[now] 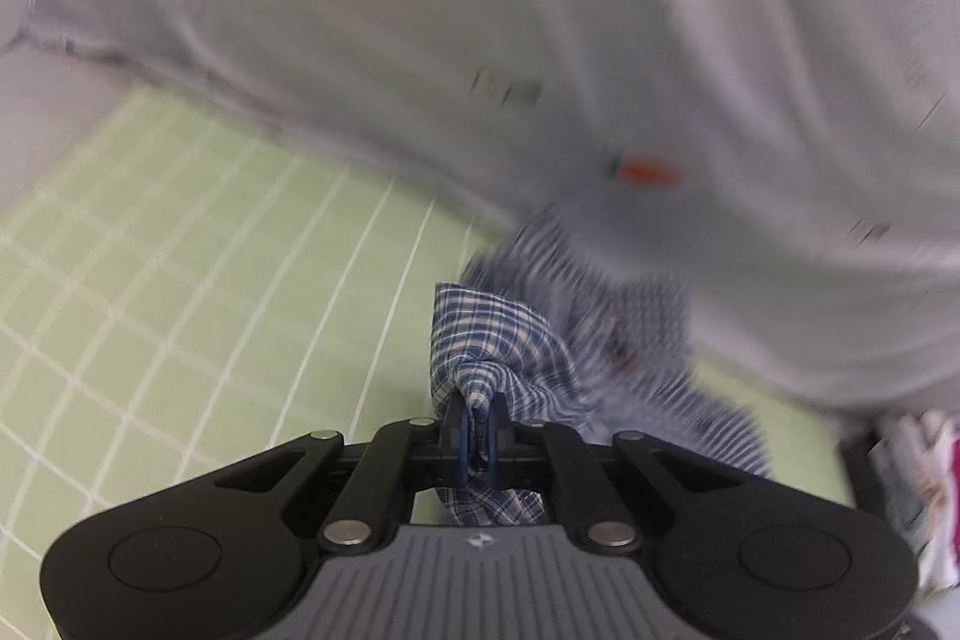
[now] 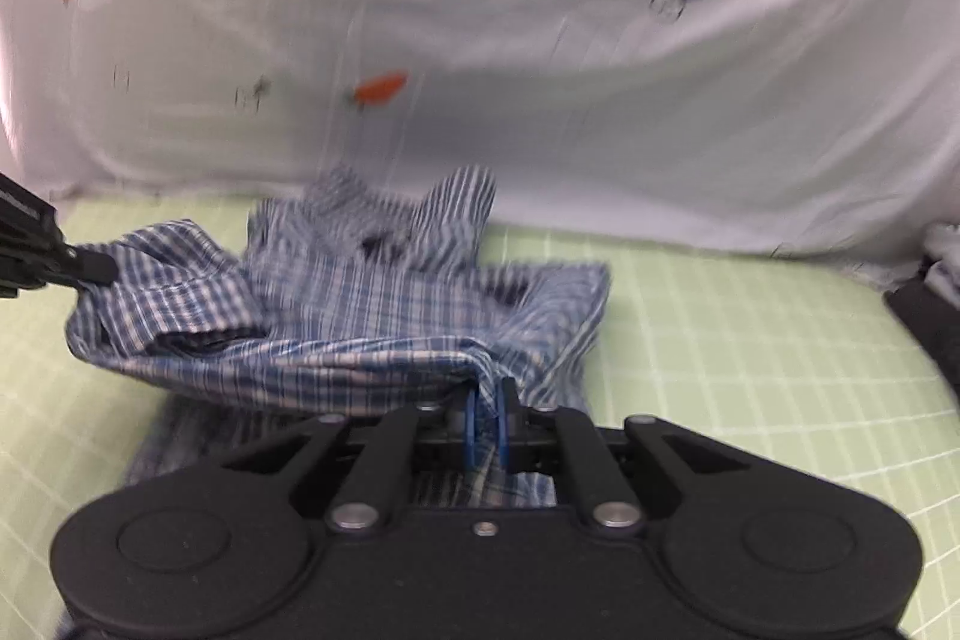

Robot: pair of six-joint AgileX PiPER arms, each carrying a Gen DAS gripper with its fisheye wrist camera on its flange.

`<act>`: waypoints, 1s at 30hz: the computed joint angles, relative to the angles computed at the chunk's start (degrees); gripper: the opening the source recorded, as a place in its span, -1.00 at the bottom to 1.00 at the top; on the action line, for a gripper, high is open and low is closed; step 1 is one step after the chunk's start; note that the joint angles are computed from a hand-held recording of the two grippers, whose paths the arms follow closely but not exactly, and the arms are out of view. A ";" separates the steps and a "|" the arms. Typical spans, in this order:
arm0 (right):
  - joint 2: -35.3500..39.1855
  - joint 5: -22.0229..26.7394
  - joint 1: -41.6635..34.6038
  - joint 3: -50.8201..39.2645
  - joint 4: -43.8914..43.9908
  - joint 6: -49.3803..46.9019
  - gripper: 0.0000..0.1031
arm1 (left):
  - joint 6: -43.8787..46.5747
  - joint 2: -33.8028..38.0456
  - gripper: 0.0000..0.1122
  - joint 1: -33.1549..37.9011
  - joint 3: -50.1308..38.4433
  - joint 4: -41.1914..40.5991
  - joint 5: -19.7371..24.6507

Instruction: Fold clothes

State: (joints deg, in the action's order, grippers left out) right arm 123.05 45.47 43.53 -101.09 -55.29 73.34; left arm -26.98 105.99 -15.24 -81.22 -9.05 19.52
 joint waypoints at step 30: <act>9.31 -17.99 -17.28 -11.83 37.32 -19.04 0.43 | -13.36 -3.75 -0.90 5.65 17.89 4.06 -6.76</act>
State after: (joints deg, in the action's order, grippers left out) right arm 132.36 27.48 26.25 -112.92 -17.97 54.30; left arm -40.35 102.23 -9.59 -63.33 -4.99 12.76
